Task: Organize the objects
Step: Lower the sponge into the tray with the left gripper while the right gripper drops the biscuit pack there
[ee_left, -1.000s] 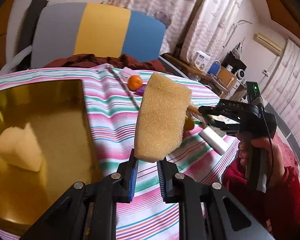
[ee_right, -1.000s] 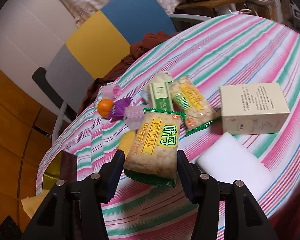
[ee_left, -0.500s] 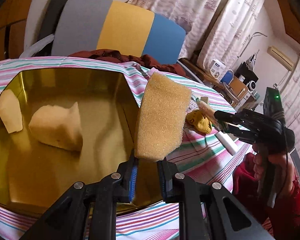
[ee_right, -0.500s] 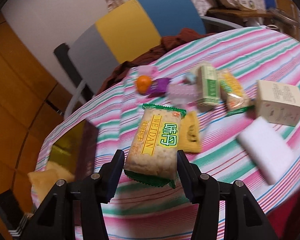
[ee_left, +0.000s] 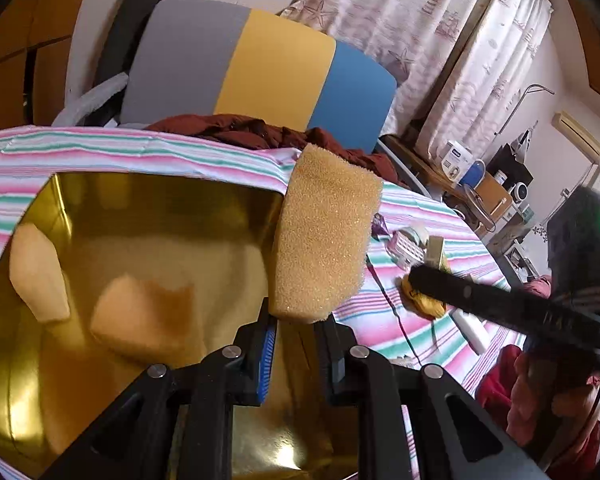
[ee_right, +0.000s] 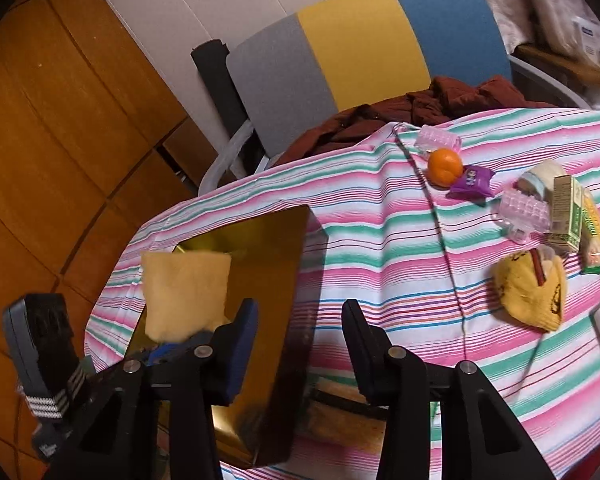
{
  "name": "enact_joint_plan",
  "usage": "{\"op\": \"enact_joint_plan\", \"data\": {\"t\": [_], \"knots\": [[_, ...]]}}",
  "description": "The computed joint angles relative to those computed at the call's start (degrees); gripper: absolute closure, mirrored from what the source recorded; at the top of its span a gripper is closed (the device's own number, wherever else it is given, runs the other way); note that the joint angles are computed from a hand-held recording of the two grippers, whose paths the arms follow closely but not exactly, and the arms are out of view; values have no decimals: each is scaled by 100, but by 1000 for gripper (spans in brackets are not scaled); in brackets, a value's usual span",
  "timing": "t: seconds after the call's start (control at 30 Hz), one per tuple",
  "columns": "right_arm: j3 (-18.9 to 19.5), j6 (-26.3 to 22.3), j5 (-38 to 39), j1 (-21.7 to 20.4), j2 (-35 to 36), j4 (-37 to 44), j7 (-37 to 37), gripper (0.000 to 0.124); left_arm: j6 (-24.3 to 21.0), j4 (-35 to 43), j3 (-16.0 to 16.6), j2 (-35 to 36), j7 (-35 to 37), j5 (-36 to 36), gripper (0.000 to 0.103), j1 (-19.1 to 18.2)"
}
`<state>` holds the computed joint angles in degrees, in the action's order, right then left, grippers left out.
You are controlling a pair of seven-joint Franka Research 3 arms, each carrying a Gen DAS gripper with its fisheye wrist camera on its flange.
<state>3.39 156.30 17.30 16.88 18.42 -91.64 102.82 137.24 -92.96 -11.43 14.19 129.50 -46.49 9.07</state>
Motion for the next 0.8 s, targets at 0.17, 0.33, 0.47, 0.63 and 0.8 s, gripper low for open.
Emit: {"op": "enact_joint_plan", "data": {"t": [0.17, 0.33, 0.47, 0.63, 0.8], "knots": [[-198, -505, -540, 95, -177, -320, 96, 39, -89, -90, 5, -78, 132, -233, 85, 65], [-85, -1275, -923, -46, -352, -564, -972, 39, -175, -180, 40, -149, 137, -390, 85, 43], [-155, -1366, -1962, 192, -260, -536, -1918, 34, -191, -160, 66, -152, 84, -361, 85, -8], [8, -1759, -1638, 59, 298, 85, -2974, 37, -133, -180, 83, -211, 103, -263, 85, -64], [41, -1938, -751, -135, 437, 273, -3221, 61, -88, -153, 125, -209, 32, -141, 85, -83]]}}
